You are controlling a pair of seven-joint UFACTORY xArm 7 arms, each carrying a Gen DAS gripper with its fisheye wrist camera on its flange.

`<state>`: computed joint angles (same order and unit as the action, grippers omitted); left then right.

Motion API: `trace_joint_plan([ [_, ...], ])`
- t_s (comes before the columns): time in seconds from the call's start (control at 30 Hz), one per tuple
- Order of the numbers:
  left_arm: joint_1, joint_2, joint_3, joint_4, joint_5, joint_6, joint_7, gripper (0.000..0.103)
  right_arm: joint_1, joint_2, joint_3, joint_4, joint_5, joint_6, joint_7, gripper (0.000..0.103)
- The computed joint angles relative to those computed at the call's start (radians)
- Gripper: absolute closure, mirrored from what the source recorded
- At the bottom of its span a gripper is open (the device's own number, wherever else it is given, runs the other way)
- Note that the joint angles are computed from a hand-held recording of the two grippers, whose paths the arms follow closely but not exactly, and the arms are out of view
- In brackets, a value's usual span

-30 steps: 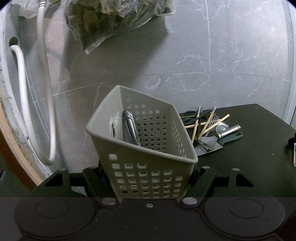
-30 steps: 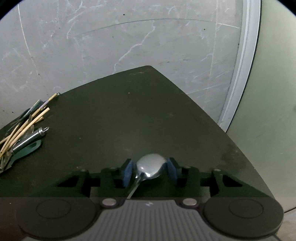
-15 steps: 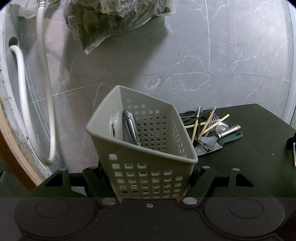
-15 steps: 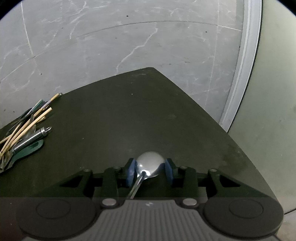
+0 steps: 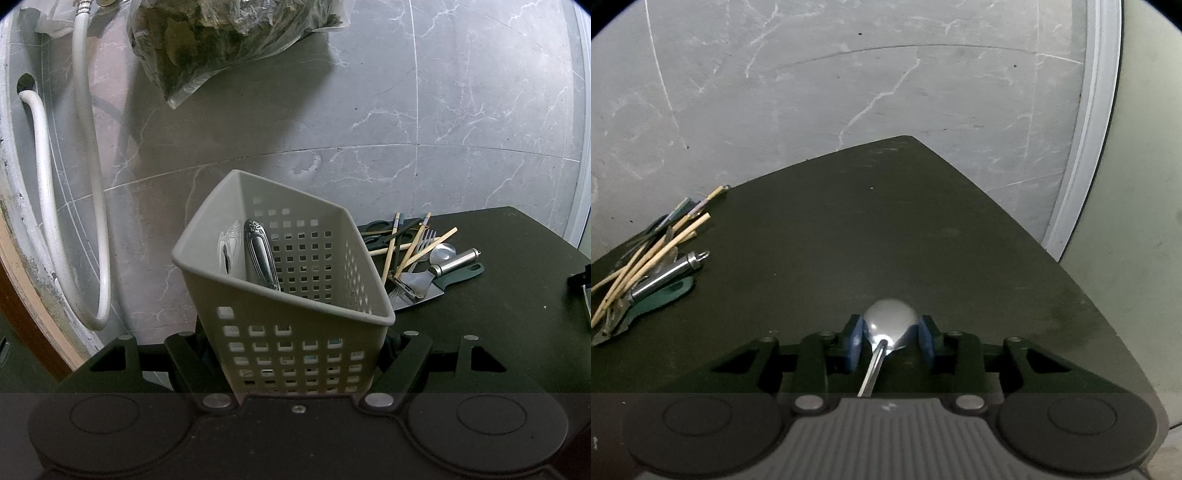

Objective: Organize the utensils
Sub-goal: 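Lift the spoon off the table with the right gripper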

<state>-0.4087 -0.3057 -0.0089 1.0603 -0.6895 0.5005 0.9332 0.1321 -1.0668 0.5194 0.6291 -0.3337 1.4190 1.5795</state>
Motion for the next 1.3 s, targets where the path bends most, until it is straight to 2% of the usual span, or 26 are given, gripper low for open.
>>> trace_joint_plan([
  [0.17,0.001,0.000,-0.001,0.000,-0.001,0.000,0.000,0.026,0.013,-0.042,-0.005,-0.039,-0.003,-0.074,0.028,0.068],
  [0.53,0.001,0.001,-0.002,-0.001,0.000,-0.003,-0.002,0.026,0.005,-0.119,-0.005,-0.087,0.021,-0.155,0.061,0.070],
  [0.8,0.001,0.000,-0.002,-0.001,0.001,-0.003,-0.001,0.026,0.007,-0.187,-0.007,-0.144,0.055,-0.249,0.099,0.070],
  [1.3,0.000,0.003,0.000,0.004,-0.002,0.002,0.004,0.026,0.009,-0.323,-0.003,-0.225,0.113,-0.287,0.163,0.077],
])
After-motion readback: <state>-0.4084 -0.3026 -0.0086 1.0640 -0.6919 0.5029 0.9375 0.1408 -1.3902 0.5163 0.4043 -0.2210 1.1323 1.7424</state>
